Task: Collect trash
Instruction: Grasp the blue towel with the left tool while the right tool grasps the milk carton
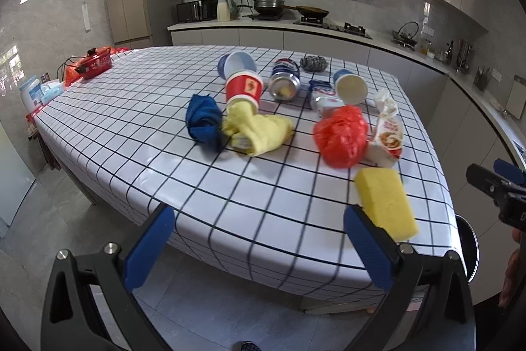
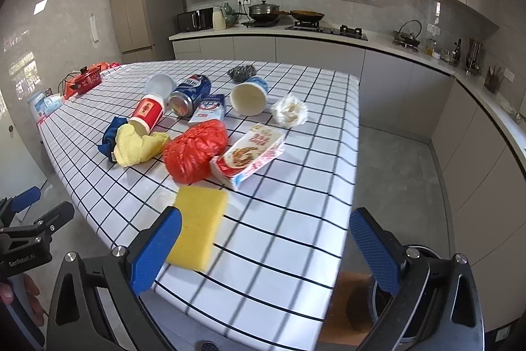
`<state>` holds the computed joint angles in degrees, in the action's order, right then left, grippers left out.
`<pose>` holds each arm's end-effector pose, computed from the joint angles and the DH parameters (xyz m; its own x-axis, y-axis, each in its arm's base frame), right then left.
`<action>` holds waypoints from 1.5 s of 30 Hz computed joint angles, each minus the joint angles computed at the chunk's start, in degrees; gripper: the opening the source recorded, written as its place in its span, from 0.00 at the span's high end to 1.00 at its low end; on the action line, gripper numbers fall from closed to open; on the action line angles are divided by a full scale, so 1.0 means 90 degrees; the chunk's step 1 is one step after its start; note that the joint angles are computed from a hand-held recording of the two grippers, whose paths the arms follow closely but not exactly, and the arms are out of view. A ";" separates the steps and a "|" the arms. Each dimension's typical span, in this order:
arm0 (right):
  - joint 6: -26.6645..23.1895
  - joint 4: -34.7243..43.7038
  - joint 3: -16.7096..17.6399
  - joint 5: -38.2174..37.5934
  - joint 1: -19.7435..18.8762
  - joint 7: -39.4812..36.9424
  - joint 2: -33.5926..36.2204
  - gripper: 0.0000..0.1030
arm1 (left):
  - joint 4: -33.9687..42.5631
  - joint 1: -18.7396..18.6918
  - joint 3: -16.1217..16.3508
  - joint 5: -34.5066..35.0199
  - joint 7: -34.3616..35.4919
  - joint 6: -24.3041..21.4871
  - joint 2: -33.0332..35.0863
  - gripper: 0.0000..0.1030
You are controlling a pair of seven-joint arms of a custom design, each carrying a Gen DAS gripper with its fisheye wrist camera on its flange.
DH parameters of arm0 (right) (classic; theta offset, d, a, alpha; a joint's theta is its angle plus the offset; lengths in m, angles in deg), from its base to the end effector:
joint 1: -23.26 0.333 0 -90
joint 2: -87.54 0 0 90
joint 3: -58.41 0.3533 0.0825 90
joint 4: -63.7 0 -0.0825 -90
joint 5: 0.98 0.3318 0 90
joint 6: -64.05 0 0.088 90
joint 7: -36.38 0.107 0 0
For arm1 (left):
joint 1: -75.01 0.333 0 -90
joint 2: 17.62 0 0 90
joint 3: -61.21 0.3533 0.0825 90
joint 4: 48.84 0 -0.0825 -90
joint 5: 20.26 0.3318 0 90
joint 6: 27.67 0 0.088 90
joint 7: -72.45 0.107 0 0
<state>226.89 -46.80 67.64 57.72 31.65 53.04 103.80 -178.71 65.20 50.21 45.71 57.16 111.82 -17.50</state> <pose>0.5994 0.1331 0.4617 0.6241 -0.7809 -0.0250 -0.5430 -0.4105 -0.7326 0.4644 -0.1739 0.4463 0.5730 -0.8195 0.0109 -0.5622 -0.4027 -0.7223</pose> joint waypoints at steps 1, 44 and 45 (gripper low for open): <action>0.0071 -0.0009 -0.0002 -0.0070 0.0079 0.0108 0.0029 0.00 | -0.0063 0.0037 0.0038 0.0035 0.0021 0.0090 -0.0029 0.00; -0.1572 0.4944 -0.0987 -0.5486 0.1435 0.7114 0.3662 0.49 | 0.0905 0.1562 0.1809 0.0967 0.0406 0.3553 0.1640 0.25; -0.1692 0.4947 -0.0958 -0.5525 0.1412 0.7062 0.3634 0.49 | 0.0859 0.1612 0.1776 0.0885 0.0476 0.3544 0.1615 0.25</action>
<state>211.66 -2.27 59.02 8.00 44.36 116.59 136.51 -170.98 79.71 66.19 53.68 61.44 143.71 -2.96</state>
